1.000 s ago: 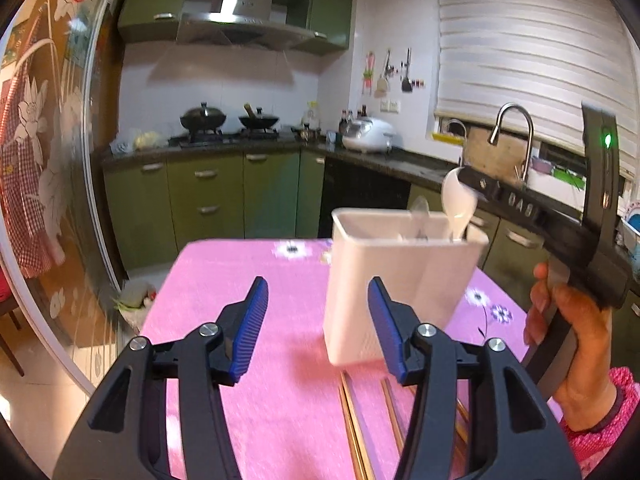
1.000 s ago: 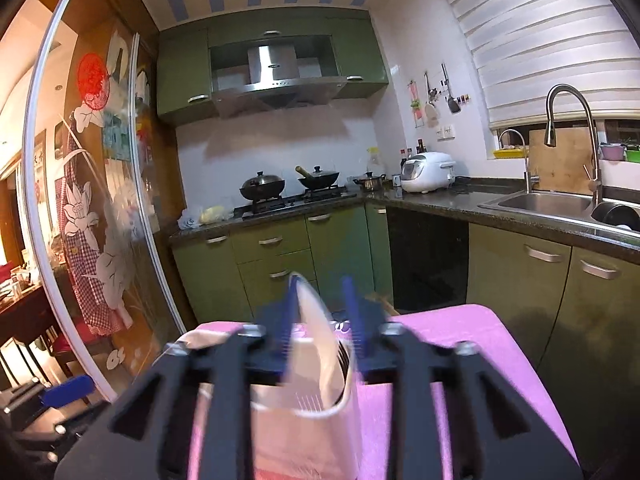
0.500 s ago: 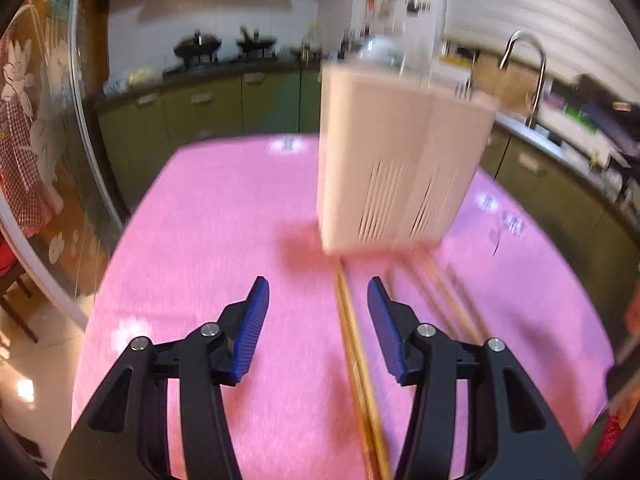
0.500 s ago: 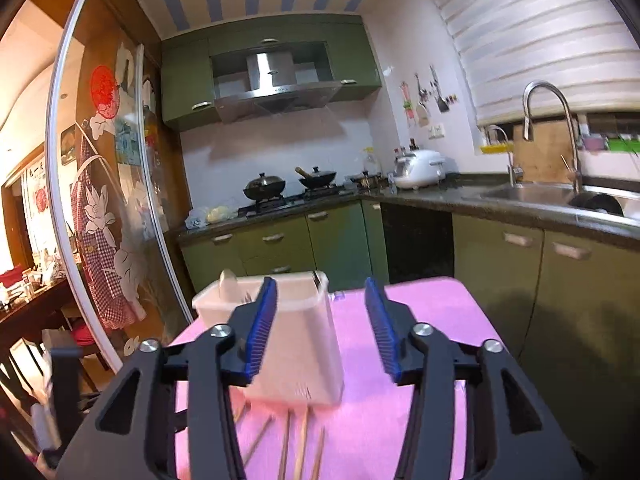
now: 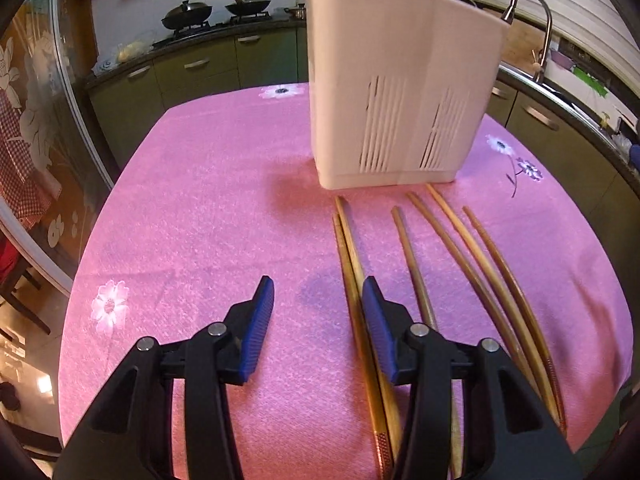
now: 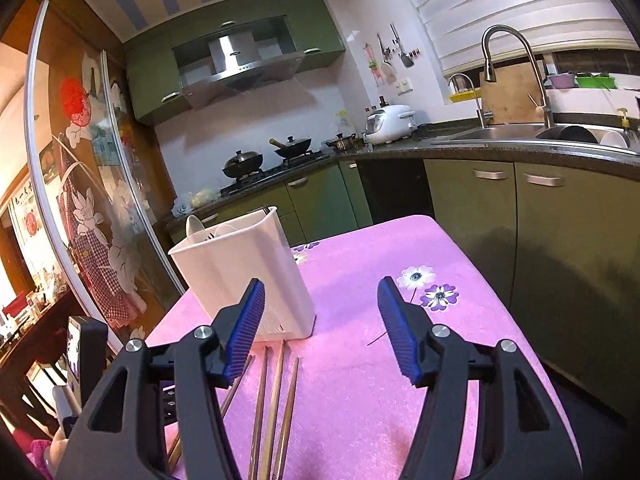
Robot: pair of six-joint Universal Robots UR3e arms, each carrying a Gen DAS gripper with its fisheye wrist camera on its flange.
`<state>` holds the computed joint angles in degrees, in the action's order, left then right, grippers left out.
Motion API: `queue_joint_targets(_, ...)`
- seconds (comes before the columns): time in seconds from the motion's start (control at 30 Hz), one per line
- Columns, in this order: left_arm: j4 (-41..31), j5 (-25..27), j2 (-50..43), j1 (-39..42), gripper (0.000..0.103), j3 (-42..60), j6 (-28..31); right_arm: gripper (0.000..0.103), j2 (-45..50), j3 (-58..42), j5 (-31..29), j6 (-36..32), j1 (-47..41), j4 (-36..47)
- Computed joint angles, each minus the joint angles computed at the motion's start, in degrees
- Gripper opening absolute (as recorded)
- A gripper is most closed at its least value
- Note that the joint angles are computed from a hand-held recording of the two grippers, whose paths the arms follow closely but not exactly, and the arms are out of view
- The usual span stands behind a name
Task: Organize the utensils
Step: 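Close the left tool on a wooden chopstick while the right tool grasps another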
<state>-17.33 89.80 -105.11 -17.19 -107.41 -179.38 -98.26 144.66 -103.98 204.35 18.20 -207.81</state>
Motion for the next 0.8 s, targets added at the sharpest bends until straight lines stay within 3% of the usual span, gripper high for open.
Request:
queue_joint_targets(0.4,-2.1,0.4,-1.2,0.5,0.046,1.0,0.2,0.062,3.0,-5.3,-1.6,-0.3,2.8,4.9)
queue_joint_targets(0.5,-3.7,-0.3,-1.2,1.2,0.045,1.9,0.6,0.062,2.8,-9.7,1.2,-2.4,2.1,16.6)
queue_joint_targets(0.6,-4.6,-0.5,-1.0,1.7,0.039,2.1,1.0,0.06,6.2,-18.4,4.6,-6.4,1.5,36.0)
queue_joint_targets(0.67,-4.8,-0.9,-0.6,2.1,0.031,1.8,1.5,0.053,9.7,-21.8,5.2,-7.0,2.0,40.2)
queue_joint_targets(0.8,-3.9,-1.3,-0.1,2.3,0.028,0.9,2.0,0.041,14.8,-27.0,5.0,-7.3,3.8,43.8)
